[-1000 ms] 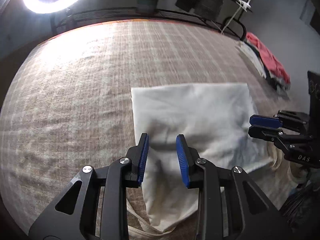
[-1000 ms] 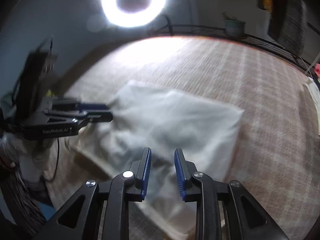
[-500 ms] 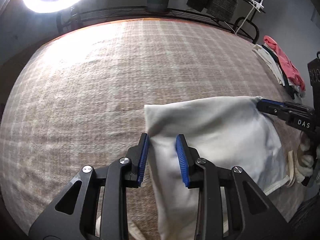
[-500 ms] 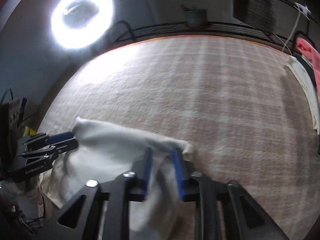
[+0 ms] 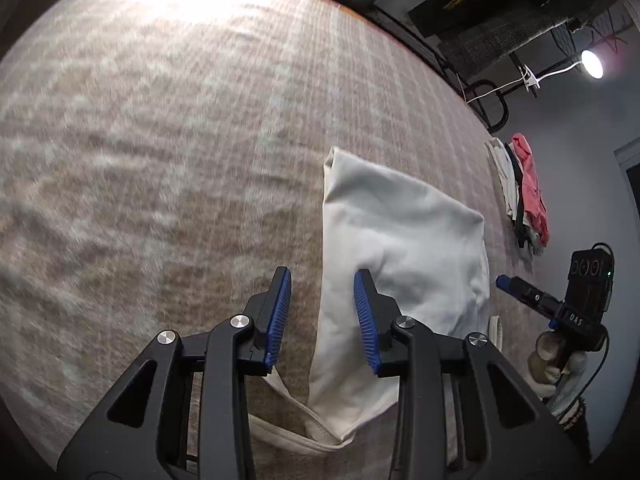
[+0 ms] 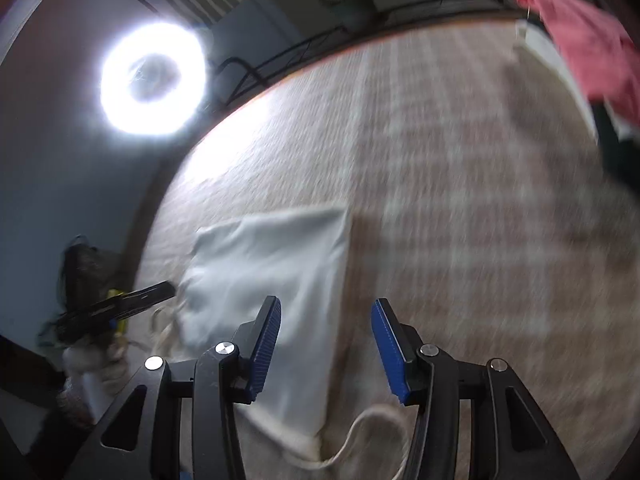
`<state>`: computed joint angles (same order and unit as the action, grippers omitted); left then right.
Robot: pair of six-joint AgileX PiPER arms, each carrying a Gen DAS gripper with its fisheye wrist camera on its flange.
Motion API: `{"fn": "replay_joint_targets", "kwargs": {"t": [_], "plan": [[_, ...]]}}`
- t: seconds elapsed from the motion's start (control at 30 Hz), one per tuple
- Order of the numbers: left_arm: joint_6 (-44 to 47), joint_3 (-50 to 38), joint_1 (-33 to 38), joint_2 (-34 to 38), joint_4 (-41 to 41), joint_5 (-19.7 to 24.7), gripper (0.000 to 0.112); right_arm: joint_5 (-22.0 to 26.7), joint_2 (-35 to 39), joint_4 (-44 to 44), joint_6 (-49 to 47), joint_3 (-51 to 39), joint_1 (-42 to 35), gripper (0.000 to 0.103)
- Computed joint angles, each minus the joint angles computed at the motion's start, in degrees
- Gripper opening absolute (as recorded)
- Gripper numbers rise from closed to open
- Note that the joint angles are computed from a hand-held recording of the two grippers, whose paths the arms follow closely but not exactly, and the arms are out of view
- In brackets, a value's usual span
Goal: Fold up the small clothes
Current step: 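Grasp the folded camisole's edge with the left gripper while the right gripper grasps beside it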
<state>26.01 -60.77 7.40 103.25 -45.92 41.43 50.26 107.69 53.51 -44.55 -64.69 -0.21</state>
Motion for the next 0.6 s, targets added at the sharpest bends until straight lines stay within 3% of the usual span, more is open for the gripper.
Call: {"fn": "replay_joint_targets", "kwargs": {"t": [0.2,0.4,0.53,0.6], "plan": [[2.06,0.39,1.45,0.97,-3.91,2.55,0.033,1.71,1.91,2.55,-3.22,2.33,-1.88,0.047],[0.65,-1.51,-0.59,2.08,-3.16,1.50,0.032,8.01,6.21,7.93,-7.10,0.46,-5.18,0.039],[-2.49,-3.22,-3.19,3.02,-0.56,0.11,0.017,7.46,8.56,10.28,-7.11,-0.81,-3.45,0.033],[-3.39,-3.39,-4.31,2.62,1.34,-0.86,0.011,6.85,8.27,9.58,-6.38,-1.12,-2.59,0.024]]}}
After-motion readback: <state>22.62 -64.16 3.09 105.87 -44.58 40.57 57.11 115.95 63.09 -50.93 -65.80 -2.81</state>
